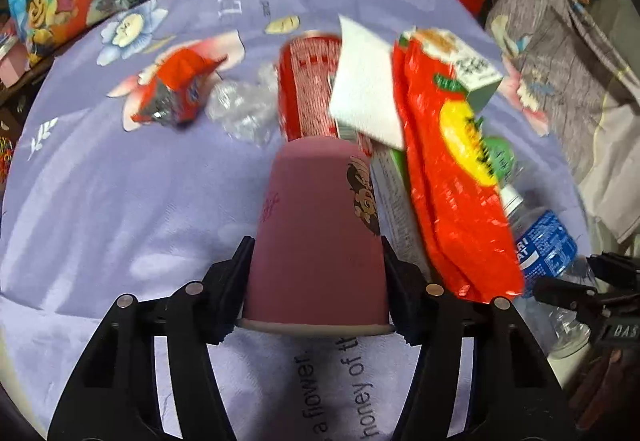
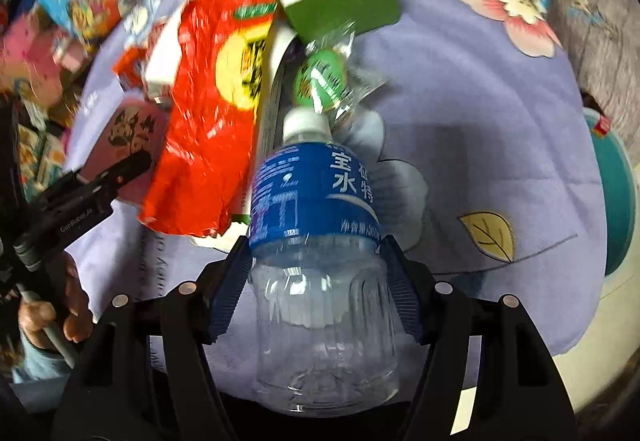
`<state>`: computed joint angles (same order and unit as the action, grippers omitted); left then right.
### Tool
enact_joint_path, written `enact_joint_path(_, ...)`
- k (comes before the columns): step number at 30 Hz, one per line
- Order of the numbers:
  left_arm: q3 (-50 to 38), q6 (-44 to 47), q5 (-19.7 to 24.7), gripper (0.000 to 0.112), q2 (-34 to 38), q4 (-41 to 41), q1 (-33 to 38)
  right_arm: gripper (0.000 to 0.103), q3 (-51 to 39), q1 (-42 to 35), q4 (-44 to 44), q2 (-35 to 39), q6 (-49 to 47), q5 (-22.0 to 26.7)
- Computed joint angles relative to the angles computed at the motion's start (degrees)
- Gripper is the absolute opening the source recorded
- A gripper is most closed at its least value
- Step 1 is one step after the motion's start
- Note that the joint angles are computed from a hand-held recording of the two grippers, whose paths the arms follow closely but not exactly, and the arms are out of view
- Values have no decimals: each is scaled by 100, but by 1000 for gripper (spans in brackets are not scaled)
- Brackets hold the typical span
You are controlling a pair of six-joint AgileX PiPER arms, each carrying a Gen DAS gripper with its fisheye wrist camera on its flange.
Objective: Collect trash
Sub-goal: 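Grasp the pink paper cup with the left gripper while the right gripper grasps the water bottle, then carry the cup and bottle over the teal bin and open both grippers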
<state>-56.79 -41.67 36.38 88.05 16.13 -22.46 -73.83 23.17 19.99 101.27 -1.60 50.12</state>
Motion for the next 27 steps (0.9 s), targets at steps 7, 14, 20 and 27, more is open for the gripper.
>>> enact_joint_path(7,-169,-69,325,60,-562,138,-255,63,488,-534,638,-558,-447,-193)
enact_joint_path(14,-656,-243,517,60,-243,401,-764,63,752,-531,643,-581,-558,-318)
enact_joint_path(20,-461,-71,366,60,-289,135,-684,63,570,-300,482,-163,-498,93)
enact_joint_path(27,-321,135,235,60,-390,-108,-573,71,-242,56,147,465,-246,721)
